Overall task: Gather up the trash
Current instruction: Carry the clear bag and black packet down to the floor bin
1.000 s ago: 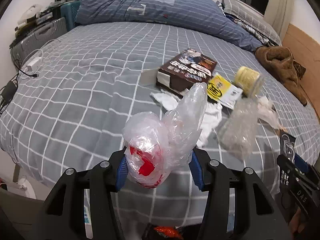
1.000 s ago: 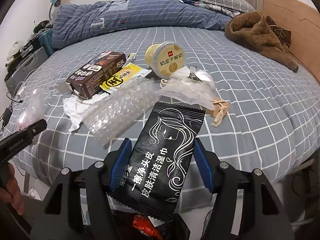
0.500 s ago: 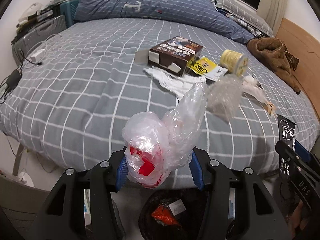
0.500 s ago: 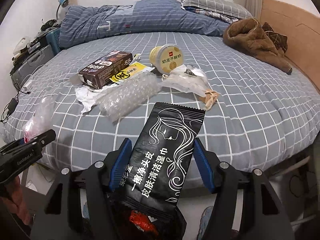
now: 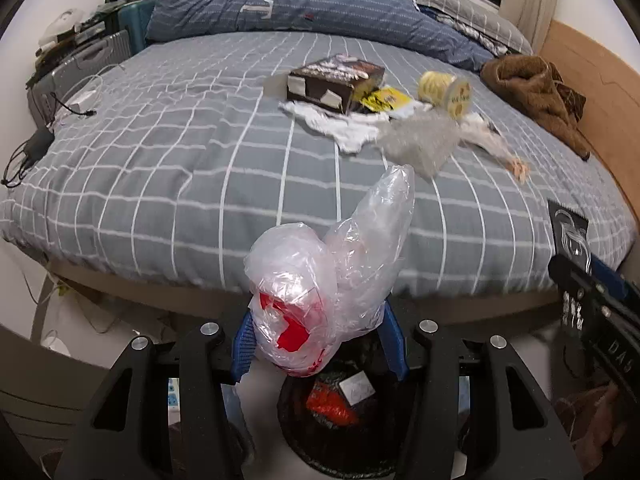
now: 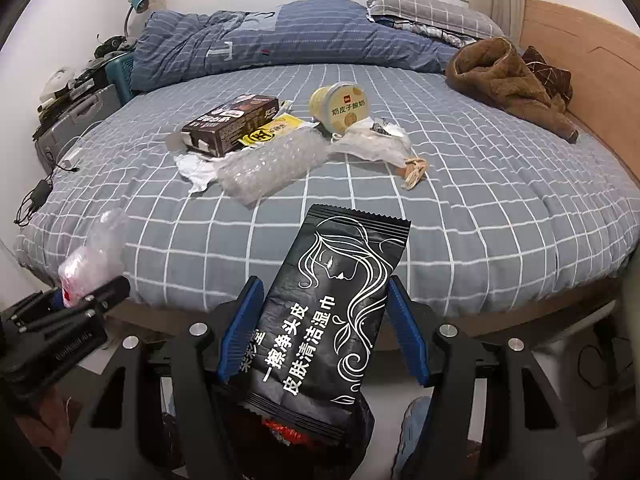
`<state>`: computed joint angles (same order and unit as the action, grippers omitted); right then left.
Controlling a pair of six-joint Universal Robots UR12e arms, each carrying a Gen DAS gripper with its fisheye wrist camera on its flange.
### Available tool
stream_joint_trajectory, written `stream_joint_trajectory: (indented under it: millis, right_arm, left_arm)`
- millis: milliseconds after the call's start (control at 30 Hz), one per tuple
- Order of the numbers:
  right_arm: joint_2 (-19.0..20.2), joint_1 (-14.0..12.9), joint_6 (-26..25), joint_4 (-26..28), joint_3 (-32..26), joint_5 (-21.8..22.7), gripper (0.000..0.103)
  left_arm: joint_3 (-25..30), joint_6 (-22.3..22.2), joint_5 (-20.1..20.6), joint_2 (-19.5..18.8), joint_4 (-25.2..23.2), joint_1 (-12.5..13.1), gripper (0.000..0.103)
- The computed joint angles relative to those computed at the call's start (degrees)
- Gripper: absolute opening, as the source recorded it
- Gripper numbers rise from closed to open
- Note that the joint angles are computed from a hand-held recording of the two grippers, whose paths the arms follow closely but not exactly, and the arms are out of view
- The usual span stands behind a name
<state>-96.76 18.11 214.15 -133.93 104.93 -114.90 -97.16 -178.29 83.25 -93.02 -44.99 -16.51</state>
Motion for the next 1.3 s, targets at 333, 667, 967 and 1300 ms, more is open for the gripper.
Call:
stream_joint_trajectory:
  millis: [333,667,967,1300]
  right_arm:
    - [-1.74,1.39,1.98,1.59,1.28,-0.01,0.060]
    - [-2.72,3.20,3.65,3.79,2.19,0.56,0.060]
    - [-2.65,5.84,4.12,6.15,2.95,1.69,0.060]
    - [-2.19,3.51,3.21,6.45,5.66,7.63,0.060]
  left_arm:
    - [-2.92,0.57,0.33,2.61,-2.17,-0.45,0.051]
    - [-5.33,0.84,0.32,5.01,-4.30,-0.56,0.051]
    - [-7.32,0.86,-2.14,7.33,-8.10,0.15,0.051]
    - [-7.87,1.47,0.76,4.88,-8.60,-0.46,0.051]
